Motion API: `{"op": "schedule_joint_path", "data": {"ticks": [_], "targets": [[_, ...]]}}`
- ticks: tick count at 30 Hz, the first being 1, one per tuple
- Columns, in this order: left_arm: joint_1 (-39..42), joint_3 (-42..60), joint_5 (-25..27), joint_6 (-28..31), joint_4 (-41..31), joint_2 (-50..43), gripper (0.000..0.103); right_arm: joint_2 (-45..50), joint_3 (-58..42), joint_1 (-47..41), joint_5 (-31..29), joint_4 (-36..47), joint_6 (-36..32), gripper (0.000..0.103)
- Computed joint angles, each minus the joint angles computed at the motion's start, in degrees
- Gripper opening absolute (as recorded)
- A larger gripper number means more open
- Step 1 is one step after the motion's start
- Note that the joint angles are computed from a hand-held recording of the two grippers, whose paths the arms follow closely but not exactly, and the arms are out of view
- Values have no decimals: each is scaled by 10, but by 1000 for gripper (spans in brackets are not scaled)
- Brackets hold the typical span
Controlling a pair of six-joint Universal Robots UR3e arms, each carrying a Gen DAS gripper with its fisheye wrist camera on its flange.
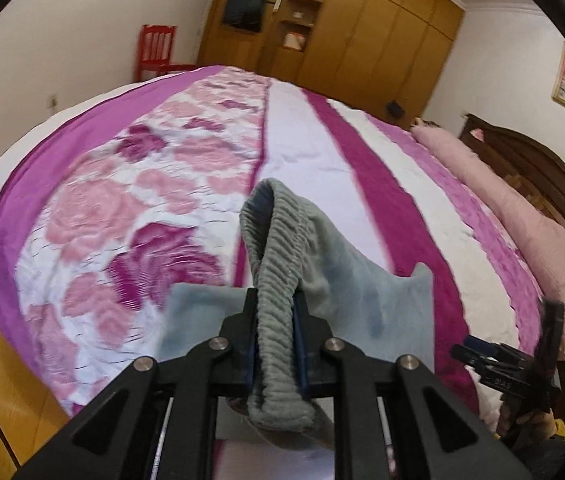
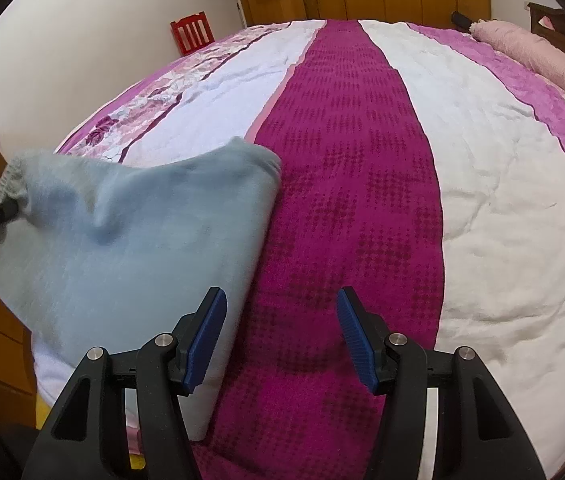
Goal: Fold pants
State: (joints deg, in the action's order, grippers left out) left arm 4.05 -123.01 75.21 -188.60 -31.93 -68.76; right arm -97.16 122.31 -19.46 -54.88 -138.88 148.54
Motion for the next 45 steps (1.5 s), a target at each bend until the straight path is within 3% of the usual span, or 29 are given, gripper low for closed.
{"op": "schedule_joint_path", "data": {"ticks": [9,10,14,17,19,22,25,30,31,35,40,43,45], "targets": [[109,-90,-47,53,-17,0,17,10,-5,11,-12,2,0,58],[111,-92,-42,64,-14,-16,21,10,-4,13,-13,3,0,58],[96,-105,23,60,2,-56,53,12,-6,15,-16,2,0,58],[119,-123,10,70,-21,-15,58,21,-13,20,-21,3,3,58],[102,-111,45,73,-46,4,59,23,-16,24,-23,1,2,58],[71,-94,85,68,-70,29,59,30,-26,33,-24,-3,1,58],[42,-72,89,59,-82,37,59,41,-47,43,-19,-3,6,58],[-26,-25,109,23,-11,-29,59,85,-105,68,1,-18,24,58],[-33,-18,102,19,8,-46,57,93,-112,72,7,-25,28,56],[-59,38,89,12,51,-146,29,140,-160,97,21,-43,44,39],[-84,83,118,14,74,-237,28,242,-249,151,-27,-87,88,36],[-82,97,128,22,85,-277,28,317,-334,176,-64,-48,109,36],[-72,94,114,24,91,-290,28,347,-352,174,-49,-49,124,37]]}}
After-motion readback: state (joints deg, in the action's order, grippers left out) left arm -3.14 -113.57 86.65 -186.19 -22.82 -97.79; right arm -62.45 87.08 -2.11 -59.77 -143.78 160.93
